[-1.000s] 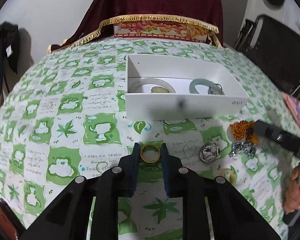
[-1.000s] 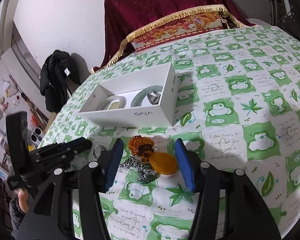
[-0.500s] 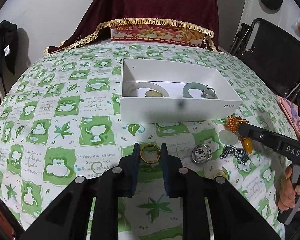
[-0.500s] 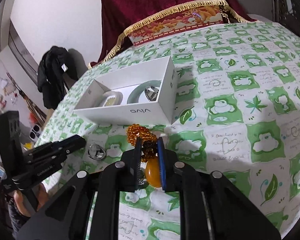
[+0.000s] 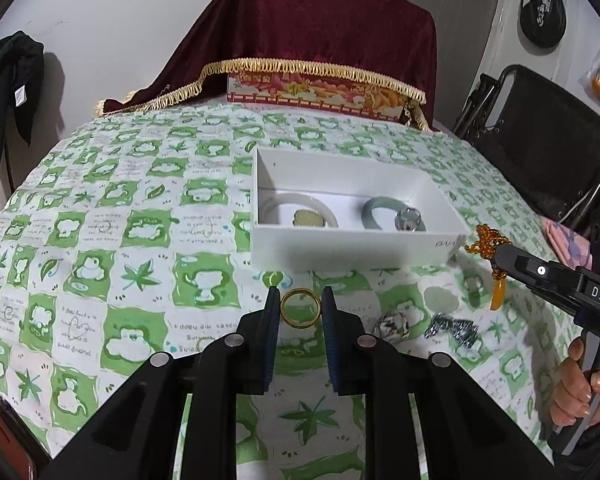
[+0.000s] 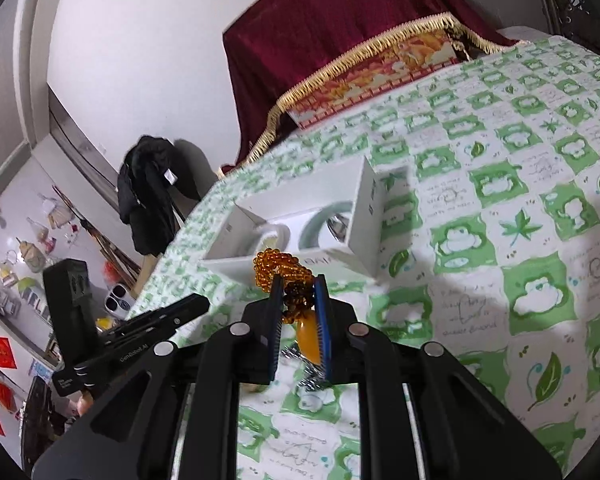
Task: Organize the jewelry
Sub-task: 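Grasp the amber bead strand with the right tool while the left tool grasps a gold ring, then carry the amber beads and gold ring over the white box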
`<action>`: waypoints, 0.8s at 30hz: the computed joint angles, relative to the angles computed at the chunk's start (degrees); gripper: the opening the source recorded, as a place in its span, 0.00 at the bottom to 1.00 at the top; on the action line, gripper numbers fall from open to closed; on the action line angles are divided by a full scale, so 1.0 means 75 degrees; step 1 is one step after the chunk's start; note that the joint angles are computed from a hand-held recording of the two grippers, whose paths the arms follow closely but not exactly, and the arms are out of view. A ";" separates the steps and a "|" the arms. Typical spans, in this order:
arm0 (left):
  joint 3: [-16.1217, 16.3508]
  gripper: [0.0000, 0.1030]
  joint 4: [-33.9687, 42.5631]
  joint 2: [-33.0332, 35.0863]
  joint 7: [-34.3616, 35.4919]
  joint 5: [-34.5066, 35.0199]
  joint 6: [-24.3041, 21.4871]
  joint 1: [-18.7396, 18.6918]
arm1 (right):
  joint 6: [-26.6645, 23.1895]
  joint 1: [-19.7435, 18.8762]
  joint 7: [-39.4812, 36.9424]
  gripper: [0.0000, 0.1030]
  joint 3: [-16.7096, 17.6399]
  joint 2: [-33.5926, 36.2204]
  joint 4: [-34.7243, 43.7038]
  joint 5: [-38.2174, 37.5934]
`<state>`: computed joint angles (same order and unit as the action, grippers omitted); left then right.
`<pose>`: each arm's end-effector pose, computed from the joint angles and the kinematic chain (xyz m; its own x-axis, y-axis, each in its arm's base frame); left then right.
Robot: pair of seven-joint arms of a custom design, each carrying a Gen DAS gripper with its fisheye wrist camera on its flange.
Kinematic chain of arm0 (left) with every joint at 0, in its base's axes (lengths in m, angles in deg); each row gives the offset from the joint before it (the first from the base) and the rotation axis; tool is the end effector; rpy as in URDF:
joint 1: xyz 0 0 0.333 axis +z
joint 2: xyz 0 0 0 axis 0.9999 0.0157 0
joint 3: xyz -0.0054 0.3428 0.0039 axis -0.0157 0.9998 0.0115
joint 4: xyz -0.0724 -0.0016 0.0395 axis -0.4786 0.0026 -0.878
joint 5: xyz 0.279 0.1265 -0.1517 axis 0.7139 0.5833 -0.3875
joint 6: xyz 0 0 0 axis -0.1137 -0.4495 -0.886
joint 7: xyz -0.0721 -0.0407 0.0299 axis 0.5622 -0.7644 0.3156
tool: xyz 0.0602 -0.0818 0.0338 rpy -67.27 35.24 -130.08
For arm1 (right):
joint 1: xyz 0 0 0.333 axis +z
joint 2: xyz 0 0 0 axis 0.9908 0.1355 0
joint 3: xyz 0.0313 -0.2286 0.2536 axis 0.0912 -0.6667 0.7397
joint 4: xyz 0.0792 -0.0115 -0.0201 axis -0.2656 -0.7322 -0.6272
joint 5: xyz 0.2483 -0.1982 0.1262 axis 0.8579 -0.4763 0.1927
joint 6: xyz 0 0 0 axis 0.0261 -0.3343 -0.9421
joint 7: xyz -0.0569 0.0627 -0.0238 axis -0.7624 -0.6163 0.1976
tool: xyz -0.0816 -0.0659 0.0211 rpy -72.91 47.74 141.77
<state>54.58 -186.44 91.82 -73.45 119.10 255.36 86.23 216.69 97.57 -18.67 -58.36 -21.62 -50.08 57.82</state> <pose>0.4620 -0.1575 0.4299 0.1313 -0.9728 0.1910 -0.6796 -0.2286 -0.6970 0.5666 0.2474 0.4013 0.5602 -0.5695 -0.6015 -0.7524 -0.0461 -0.6571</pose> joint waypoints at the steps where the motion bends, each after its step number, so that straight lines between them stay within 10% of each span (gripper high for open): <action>1: 0.0014 0.20 0.0034 -0.0010 -0.0091 0.0099 0.0057 0.0014 | -0.0049 -0.0033 -0.0134 0.14 0.0016 -0.0045 -0.0020 0.0140; 9: 0.0109 0.20 0.0582 0.0059 0.0658 -0.0489 0.0486 0.0203 | 0.0109 0.0134 0.0055 0.14 0.0027 0.0159 0.0682 0.0044; 24: -0.0360 0.20 0.1672 0.1602 0.5952 -0.5881 -0.0580 0.0272 | 0.1423 0.0782 0.3465 0.14 0.0068 0.1699 0.2591 -0.3787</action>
